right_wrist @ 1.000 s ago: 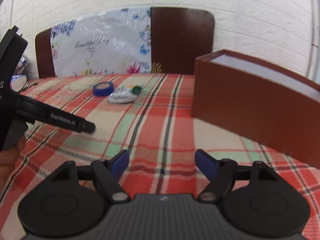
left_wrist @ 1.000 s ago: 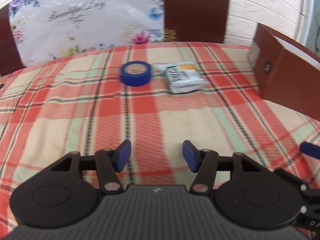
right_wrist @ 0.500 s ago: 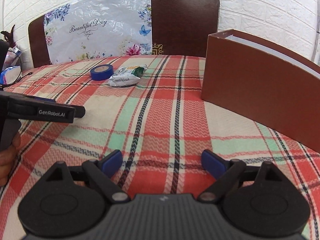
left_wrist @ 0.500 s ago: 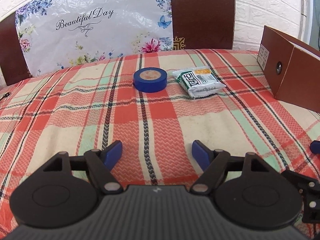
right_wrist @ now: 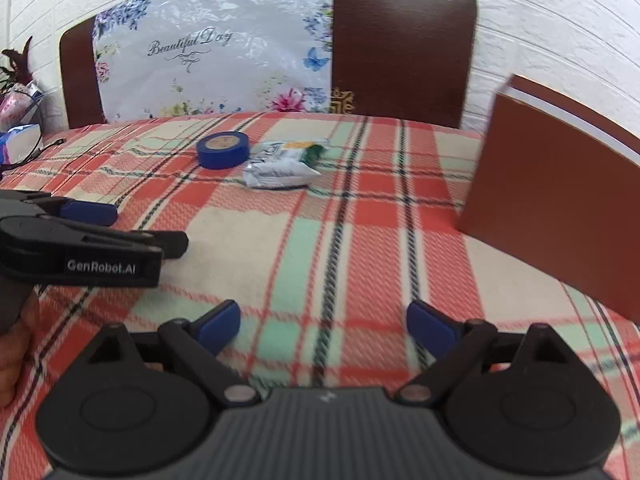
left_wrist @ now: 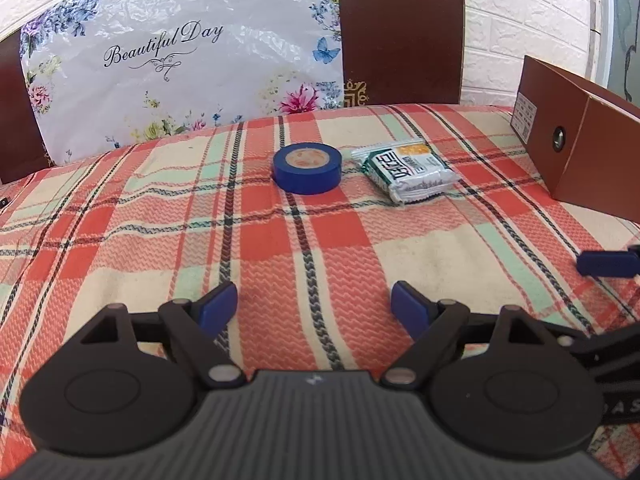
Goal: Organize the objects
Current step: 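Move the left gripper to the white snack packet and grasp it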
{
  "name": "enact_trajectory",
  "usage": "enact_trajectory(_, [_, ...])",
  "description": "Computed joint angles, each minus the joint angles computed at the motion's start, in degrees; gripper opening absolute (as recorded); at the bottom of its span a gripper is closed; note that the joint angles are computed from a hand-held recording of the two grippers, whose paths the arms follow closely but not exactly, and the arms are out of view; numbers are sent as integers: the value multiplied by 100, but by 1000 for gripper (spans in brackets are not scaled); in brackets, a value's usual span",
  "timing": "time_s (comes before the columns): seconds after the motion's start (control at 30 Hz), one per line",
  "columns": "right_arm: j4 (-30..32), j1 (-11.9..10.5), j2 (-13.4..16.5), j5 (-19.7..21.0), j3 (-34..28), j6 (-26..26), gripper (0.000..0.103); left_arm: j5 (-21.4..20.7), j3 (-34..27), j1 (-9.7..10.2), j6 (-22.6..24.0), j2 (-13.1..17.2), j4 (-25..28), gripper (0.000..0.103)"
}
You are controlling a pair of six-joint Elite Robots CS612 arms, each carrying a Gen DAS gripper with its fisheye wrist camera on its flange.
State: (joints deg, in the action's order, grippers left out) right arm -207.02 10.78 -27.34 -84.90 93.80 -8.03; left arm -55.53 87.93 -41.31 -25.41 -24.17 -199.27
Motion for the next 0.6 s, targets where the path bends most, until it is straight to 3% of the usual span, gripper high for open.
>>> enact_trajectory(0.3, [566, 152, 351, 157, -1025, -315, 96, 249, 102, 184, -769, -3, -119, 85])
enact_trajectory(0.47, [941, 207, 568, 159, -1616, -101, 99, 324, 41, 182, -705, 48, -176, 85])
enact_trajectory(0.53, [1042, 202, 631, 237, -1771, 16, 94, 322, 40, 186, -719, 56, -212, 86])
enact_trajectory(0.6, [993, 196, 657, 305, -1811, 10, 78, 325, 36, 186, -718, 63, -225, 86])
